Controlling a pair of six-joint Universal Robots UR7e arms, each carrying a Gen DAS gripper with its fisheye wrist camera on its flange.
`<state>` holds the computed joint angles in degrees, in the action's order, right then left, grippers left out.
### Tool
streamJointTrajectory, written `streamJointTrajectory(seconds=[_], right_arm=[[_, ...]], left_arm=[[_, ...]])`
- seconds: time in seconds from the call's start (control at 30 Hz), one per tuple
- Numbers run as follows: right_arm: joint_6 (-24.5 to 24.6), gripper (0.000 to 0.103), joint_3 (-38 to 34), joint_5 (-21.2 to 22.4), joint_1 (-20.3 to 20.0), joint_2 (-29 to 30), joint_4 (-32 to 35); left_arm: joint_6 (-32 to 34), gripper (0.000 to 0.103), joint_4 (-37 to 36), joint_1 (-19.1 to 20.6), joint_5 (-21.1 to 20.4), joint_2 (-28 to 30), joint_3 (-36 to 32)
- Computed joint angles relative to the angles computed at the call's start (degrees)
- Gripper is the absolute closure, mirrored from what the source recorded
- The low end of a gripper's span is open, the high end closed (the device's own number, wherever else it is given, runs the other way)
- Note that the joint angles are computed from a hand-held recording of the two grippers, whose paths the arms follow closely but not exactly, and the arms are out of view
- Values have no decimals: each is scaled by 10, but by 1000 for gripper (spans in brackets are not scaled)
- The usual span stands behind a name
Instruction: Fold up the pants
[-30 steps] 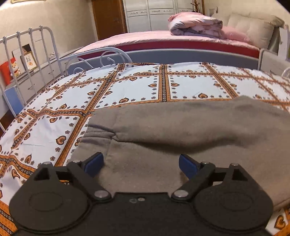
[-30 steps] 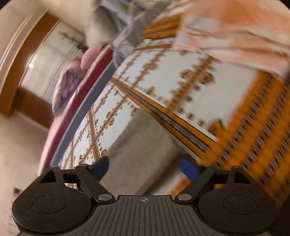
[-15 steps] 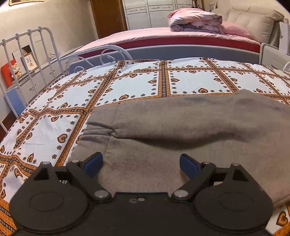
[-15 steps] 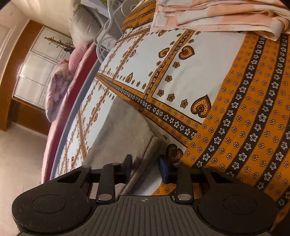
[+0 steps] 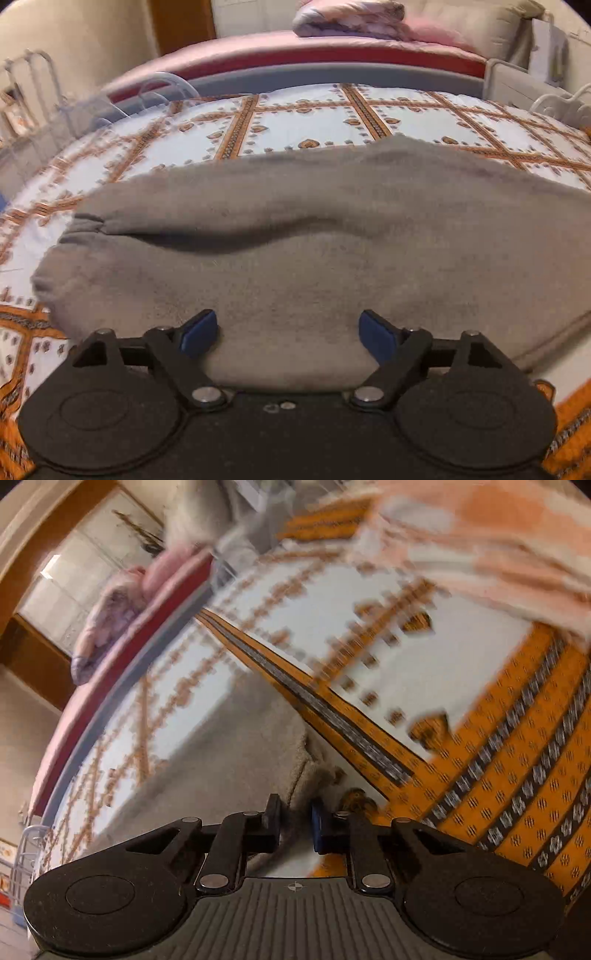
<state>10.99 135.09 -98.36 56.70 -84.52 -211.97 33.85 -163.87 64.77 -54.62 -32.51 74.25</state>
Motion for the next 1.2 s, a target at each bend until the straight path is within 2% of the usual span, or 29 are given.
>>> streamJointTrajectory(seconds=[0.07,0.13,0.2,0.23,0.3,0.33,0.4,0.47,0.53,0.57,0.63,0.73,0.8,0.9,1.0,1.2], right_arm=[[6,86,13,27,-7,-9,-21],[12,86,19,42,-15,-17,-17],[15,86,20,54,-23,-17,-10],[20,86,14,60,-27,-17,6],[31,86,7,49,-31,-16,30],[34,86,6,50,-31,-19,35],[37,85,13,56,-29,-23,13],[42,84,22,64,-28,-27,-3],[68,67,25,63,-27,-32,13],[77,64,26,67,-28,-33,21],[80,64,23,73,-27,-29,23],[69,64,14,49,-14,-20,32],[91,64,21,66,-22,-19,15],[128,64,31,85,-38,-15,-14],[132,64,33,100,-47,-16,-16],[136,64,27,90,-44,-13,-19]], left_arm=[[-32,25,-35,-7,-41,-14,35],[-49,20,-87,-19,-74,-21,76],[-62,16,-95,-36,-62,-14,97],[-71,15,-82,-43,-39,-1,100],[-99,19,-127,-58,7,18,116],[-121,22,-143,-65,0,16,129],[-163,24,-140,-80,-27,8,154],[-170,23,-162,-98,-46,12,177],[-181,23,-164,-117,-53,27,181],[-188,22,-160,-125,-59,34,182],[-203,22,-146,-139,-65,47,177],[-205,21,-127,-157,-78,60,177],[-206,20,-107,-163,-87,66,173],[-167,10,-121,-171,-62,90,167],[-178,9,-134,-172,-57,91,173],[-182,9,-149,-179,-48,95,178]])
